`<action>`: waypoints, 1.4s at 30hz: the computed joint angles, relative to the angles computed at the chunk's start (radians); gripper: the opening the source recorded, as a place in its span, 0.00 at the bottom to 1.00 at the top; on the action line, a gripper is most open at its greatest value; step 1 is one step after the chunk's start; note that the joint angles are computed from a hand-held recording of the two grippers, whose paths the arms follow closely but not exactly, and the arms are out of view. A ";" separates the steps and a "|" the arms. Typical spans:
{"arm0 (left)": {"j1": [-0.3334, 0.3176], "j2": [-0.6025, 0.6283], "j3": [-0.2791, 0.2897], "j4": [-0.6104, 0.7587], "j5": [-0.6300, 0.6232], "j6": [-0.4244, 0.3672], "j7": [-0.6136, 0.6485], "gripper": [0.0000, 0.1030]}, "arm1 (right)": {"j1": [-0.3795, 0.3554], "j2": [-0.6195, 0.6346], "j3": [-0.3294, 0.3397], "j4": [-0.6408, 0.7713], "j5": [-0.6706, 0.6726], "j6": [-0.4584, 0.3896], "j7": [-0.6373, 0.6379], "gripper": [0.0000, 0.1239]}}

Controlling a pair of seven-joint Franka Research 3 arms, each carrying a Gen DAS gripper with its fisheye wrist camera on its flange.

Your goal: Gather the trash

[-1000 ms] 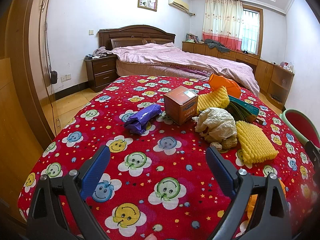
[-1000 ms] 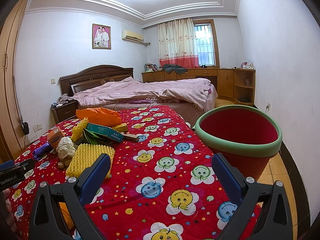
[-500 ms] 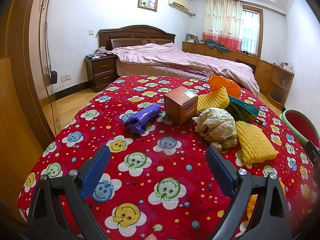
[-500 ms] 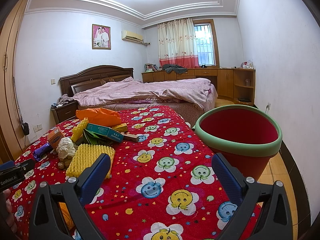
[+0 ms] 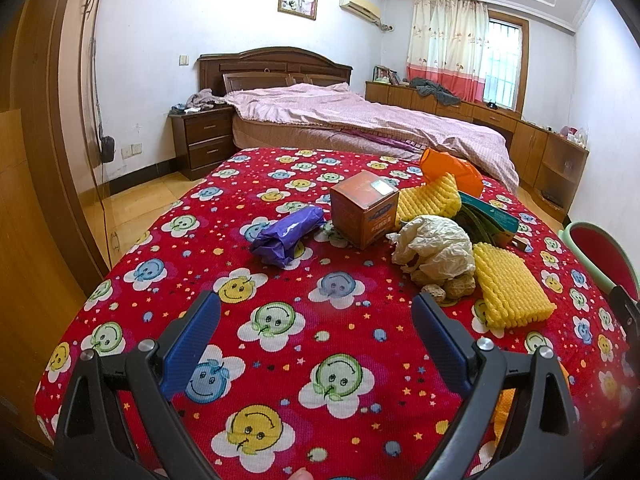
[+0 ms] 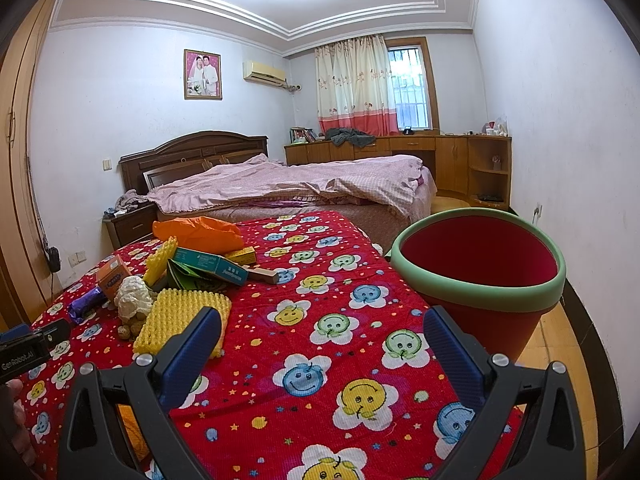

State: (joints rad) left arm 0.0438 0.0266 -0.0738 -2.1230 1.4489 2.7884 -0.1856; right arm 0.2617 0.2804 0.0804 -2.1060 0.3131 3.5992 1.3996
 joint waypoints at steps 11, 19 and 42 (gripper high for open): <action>0.017 0.004 0.012 0.024 -0.206 0.022 0.227 0.93 | -0.173 -0.019 0.144 0.058 -0.180 -0.224 0.121 0.83; 0.037 0.049 0.028 0.091 -0.452 0.022 0.539 0.93 | -0.032 -0.027 0.023 0.176 -0.087 -0.463 0.042 0.83; 0.079 0.302 0.004 0.332 -1.160 -0.038 1.318 0.58 | 0.094 0.177 -0.072 0.539 -0.230 -0.916 0.187 0.75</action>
